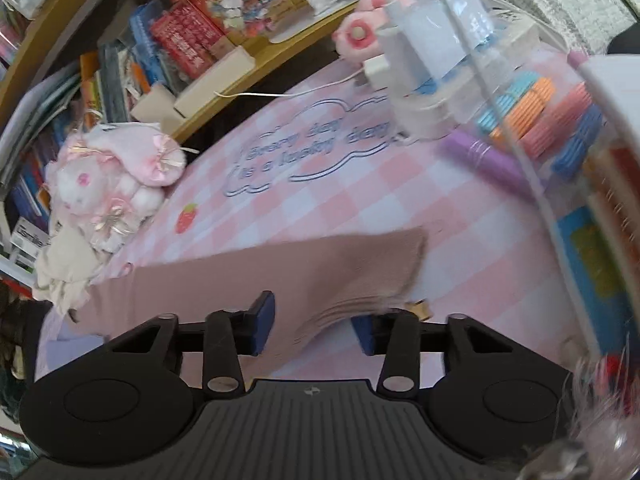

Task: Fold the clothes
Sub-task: 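Grasp the mauve sleeve cuff with the right tool, then lift the mauve sleeve and fold it across the sweater body with the right tool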

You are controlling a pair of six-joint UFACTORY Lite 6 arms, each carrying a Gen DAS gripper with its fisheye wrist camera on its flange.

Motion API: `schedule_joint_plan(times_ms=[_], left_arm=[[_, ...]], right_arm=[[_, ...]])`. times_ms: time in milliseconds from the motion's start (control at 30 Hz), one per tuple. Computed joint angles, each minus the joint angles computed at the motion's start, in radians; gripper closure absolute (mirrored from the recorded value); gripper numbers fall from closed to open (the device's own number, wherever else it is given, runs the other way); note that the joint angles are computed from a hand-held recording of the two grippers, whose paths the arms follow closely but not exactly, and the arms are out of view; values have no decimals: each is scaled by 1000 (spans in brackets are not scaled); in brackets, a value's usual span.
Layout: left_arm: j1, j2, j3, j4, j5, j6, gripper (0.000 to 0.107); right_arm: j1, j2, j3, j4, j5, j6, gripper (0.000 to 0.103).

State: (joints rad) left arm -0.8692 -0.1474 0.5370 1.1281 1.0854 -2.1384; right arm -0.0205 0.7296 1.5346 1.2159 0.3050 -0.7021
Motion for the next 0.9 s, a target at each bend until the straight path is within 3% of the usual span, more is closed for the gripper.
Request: schedule_joint_plan(times_ms=[133,233,300,600,733,900], left_arm=[[34,-1,-5,13,-33,-2,6],[61,18,4,28,-72,8,6],[79,32,8,36,-107,25,6],[139,25,-9,145,-186,109,6],[224,-49,-73,242,-255,143,6],[431,-164,-158,457,-429,219,6]], right_arm=[[-17,15,48,-231,28,190,72],[-33,16,48,-241,45,210,78],[-33,32,75,-318,65,278,97],[27,-24,135,-347,59,262,97],[104,15,299,-465,92,384,97],[261,158,656,-782,156,745,97]])
